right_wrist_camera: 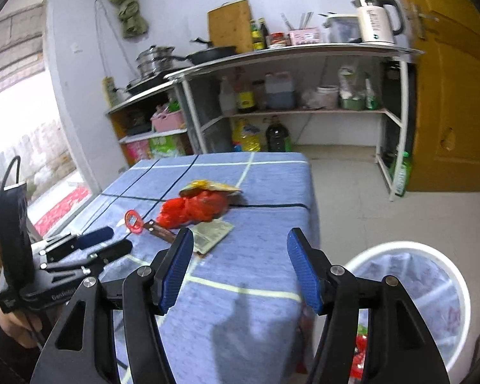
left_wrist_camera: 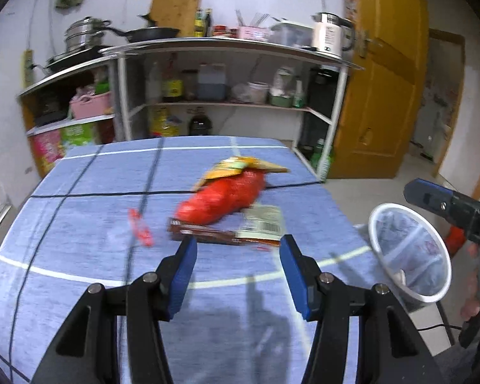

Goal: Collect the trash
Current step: 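Move both open tools back toward the table, then grasp the clear plastic bag with the left tool while the right tool grasps the label paper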

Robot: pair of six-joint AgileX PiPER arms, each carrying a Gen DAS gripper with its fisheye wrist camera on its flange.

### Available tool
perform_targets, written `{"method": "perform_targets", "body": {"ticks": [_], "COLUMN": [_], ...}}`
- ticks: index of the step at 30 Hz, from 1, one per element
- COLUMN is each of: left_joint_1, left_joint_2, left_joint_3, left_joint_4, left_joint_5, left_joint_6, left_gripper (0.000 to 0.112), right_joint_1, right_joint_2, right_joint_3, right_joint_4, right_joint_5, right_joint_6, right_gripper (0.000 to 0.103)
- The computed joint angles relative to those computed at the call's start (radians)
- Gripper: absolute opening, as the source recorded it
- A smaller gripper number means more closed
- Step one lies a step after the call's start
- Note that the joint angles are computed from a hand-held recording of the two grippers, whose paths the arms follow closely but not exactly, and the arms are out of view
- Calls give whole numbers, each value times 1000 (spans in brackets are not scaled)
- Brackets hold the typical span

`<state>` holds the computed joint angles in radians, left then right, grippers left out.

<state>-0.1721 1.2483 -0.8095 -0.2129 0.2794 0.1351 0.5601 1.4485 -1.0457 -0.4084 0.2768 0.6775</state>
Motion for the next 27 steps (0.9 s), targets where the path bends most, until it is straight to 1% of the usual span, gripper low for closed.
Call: {"method": "perform_targets", "body": {"ticks": [1,3,5,7,8,9,11,12,14,16,17,19,22,25,27], "left_joint_1": [36,89,141,201,230,245,266,270,273,271,277,278,269,273,289], "left_joint_2": [7,15,39,74,96,114,159,182,228,276,297,330,344,360,373], "left_joint_3": [-4,-1,-12,-34,-49,-59,-91,-106,-136,-174,-190,-214,-220,-232,-248], "left_joint_4": [-56,-119,-205,-351,-417,-444,-451,-444,-392,-319,-313,-259,-203,-180,-216], "left_joint_5": [5,-2,-2,30,47,48,53,50,40,49,56,63,53,70,90], "left_joint_6": [60,147,251,397,466,496,508,507,454,376,366,296,238,203,224], "left_gripper": [56,56,56,56,56,56,57,60,61,61,61,61,62,61,61], "right_joint_1": [1,11,5,-2,-1,-1,-3,-2,-1,-1,-1,-1,-1,-3,2], "right_joint_2": [12,63,104,137,142,159,184,196,218,240,249,266,295,323,344], "right_joint_3": [-9,-56,-92,-116,-119,-132,-155,-164,-183,-204,-213,-234,-264,-299,-325], "right_joint_4": [13,55,129,210,220,240,291,311,338,357,364,374,389,417,424], "right_joint_5": [-1,16,29,33,35,37,41,41,49,59,63,74,89,108,120], "right_joint_6": [-15,-52,-117,-188,-197,-214,-265,-285,-314,-335,-343,-353,-365,-389,-392], "right_gripper": [62,62,62,62,62,62,62,62,62,62,62,62,62,62,62]}}
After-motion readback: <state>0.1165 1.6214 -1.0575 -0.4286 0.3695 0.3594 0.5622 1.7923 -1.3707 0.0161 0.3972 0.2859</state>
